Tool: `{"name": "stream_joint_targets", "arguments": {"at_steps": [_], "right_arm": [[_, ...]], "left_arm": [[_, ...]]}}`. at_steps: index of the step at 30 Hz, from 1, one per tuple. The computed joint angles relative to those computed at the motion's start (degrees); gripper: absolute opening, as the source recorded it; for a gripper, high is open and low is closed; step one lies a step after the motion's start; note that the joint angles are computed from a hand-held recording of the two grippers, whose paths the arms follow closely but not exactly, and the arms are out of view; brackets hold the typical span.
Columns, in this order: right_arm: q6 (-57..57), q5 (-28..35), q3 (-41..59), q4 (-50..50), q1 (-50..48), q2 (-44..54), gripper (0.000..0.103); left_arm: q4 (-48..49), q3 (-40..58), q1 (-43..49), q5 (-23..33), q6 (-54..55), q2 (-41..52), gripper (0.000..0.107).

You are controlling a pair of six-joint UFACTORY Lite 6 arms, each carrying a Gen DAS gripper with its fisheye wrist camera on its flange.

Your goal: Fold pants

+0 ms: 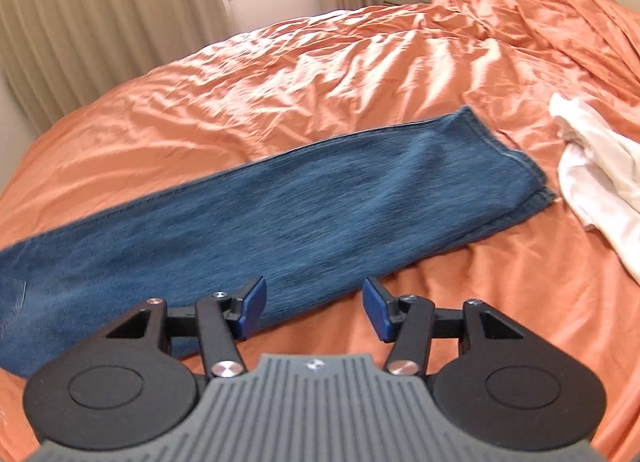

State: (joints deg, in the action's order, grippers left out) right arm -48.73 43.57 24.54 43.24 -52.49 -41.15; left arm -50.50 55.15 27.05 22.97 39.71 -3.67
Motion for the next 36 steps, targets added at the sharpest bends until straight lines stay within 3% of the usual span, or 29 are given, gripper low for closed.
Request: {"name": "stream_joint_targets", "arguments": {"at_steps": [4, 6, 9, 14, 20, 22, 24, 28, 36], "right_arm": [[-12.1, 5.0, 8.9, 8.2, -15.4, 16.0, 0.046], [-14.3, 4.7, 15.1, 10.2, -18.8, 25.6, 0.037], [-15.1, 5.6, 25.8, 13.6, -22.3, 40.9, 0.030], [-10.8, 4.6, 44.5, 17.0, -23.0, 64.0, 0.028], [-4.8, 3.1, 59.9, 16.0, -21.0, 81.6, 0.027], [-3.2, 4.5, 63.8, 16.3, -21.0, 85.8, 0.024], [-3.2, 6.9, 66.4, 16.7, -21.5, 87.7, 0.000], [-11.0, 8.5, 62.7, 20.2, -23.6, 81.5, 0.000], [-9.3, 5.2, 65.1, 15.7, -23.1, 87.1, 0.000]], "left_arm": [[2.4, 0.4, 0.7, 5.9, -0.6, -7.2, 0.072], [6.8, 0.2, -3.0, 6.8, -5.1, -9.4, 0.068], [14.5, -1.3, -10.2, 5.1, -12.7, -11.7, 0.065], [26.6, -5.0, -21.7, 0.2, -29.4, -11.8, 0.058], [42.1, -9.4, -30.3, -3.3, -52.2, -11.6, 0.055], [48.9, -9.4, -32.6, -3.7, -60.9, -10.6, 0.055], [52.8, -9.0, -34.2, -3.6, -66.4, -9.4, 0.055], [60.3, -7.9, -36.8, -2.6, -74.6, -7.9, 0.054], [63.7, -5.8, -41.6, -1.7, -78.5, -6.7, 0.053]]}}
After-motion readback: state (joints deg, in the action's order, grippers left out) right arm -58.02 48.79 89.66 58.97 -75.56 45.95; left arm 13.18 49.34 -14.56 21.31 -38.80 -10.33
